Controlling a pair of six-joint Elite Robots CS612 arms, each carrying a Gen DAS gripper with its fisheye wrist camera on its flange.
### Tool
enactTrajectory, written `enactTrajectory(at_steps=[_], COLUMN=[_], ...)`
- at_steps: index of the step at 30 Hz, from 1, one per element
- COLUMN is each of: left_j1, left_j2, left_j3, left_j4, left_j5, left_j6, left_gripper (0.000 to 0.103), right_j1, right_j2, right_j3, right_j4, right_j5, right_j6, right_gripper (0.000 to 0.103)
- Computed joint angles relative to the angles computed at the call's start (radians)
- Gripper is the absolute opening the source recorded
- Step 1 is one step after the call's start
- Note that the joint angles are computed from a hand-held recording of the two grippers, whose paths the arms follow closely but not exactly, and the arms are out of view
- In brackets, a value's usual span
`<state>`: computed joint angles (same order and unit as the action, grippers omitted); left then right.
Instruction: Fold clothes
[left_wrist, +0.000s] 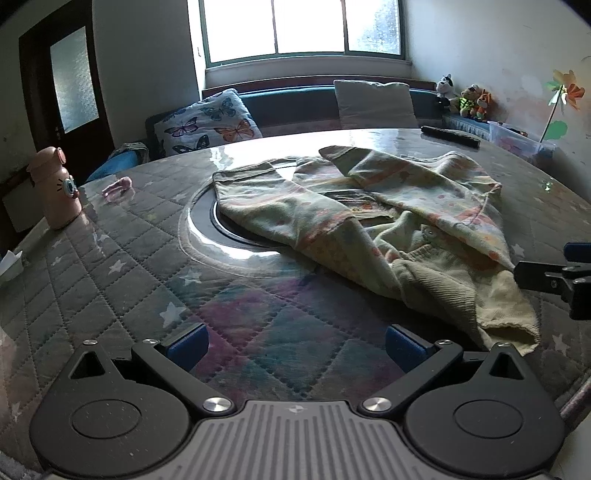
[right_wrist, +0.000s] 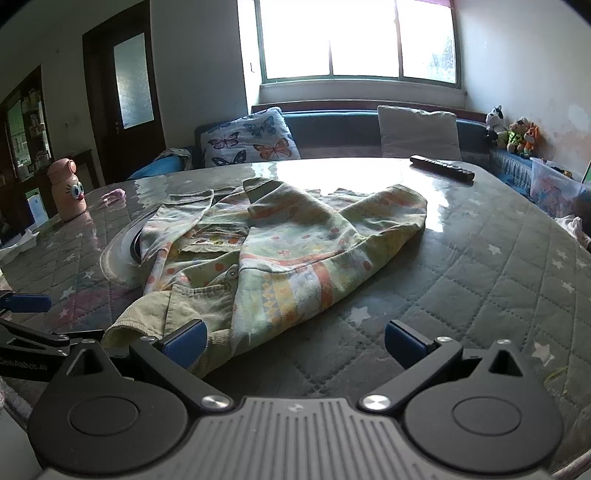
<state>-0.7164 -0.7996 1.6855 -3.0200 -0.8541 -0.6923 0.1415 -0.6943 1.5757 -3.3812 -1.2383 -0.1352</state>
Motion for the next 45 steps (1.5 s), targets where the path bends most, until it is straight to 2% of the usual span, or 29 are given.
enactTrajectory(at_steps=[3, 10, 18, 30, 45], left_j1=[0.001, -0.010, -0.005, -0.002, 0.013], left_j2=[-0.002, 0.009, 0.004, 0.004, 0.012], left_j3=[0.002, -0.014, -0.010, -0.012, -0.042], left_j4=[-0.004, 0.004, -0.004, -0.001, -0.034], left_j5=[-0.005, 0.003, -0.018, -0.023, 0.006], left_j6=[0.008, 0.005, 0.019, 0.029, 0.096], left_gripper=[0.103, 0.103, 0.103, 0.103, 0.103], right_j1=[-0.005, 0.001, 0.008, 0.013, 0.012], right_j2=[-0.003, -0.003, 0.005, 0.003, 0.007], right_j3=[-0.008, 0.009, 0.002, -0.007, -0.050], right_j4=[0.030, -0.013, 0.003, 0.091, 0.120], right_j5=[0.010, 0.000, -0.001, -0.018, 0.007], right_j6=[-0.001, -0.015, -0.045, -0.090, -0.118], right_gripper=[0.103, 0.103, 0.103, 0.103, 0.103])
